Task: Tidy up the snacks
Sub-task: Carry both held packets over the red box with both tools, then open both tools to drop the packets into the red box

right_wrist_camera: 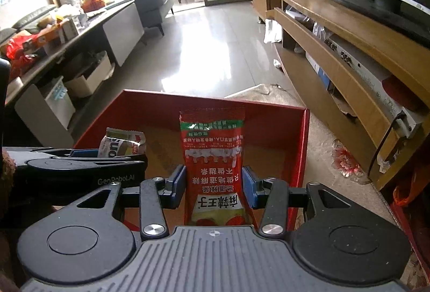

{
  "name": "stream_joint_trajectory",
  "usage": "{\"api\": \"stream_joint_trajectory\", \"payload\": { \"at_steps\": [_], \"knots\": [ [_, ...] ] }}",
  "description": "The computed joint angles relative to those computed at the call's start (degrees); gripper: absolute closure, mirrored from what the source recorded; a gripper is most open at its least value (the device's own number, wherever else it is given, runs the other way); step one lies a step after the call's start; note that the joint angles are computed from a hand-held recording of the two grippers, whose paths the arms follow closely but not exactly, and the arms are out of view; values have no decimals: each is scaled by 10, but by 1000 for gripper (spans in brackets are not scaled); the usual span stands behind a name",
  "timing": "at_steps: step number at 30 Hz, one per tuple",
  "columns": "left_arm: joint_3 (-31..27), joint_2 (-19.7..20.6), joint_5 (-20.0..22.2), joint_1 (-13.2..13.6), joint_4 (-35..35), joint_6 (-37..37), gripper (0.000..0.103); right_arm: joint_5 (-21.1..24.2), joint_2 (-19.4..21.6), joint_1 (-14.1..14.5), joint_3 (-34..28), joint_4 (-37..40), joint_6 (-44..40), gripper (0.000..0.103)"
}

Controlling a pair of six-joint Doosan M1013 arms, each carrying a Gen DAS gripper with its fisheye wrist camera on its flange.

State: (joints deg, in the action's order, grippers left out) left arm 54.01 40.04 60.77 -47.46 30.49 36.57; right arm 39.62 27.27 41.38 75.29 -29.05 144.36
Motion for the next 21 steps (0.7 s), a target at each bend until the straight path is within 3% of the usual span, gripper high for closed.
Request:
{"api": "stream_joint_trajectory", "payload": {
  "at_steps": [11, 15, 17, 21],
  "knots": [
    [-21, 21, 36, 5, -15, 19, 45, 29, 24, -2, -24, 33, -37, 48],
    [-21, 21, 39, 2, -4, 21, 37, 41, 26, -2, -28, 21, -26, 46],
    [-19, 18, 39, 3, -3, 16, 35, 47, 25, -1, -28, 12, -16, 39],
    [-6, 7, 30, 2, -3, 6, 31, 48, 21, 1, -24, 2, -4, 36]
  ]
}}
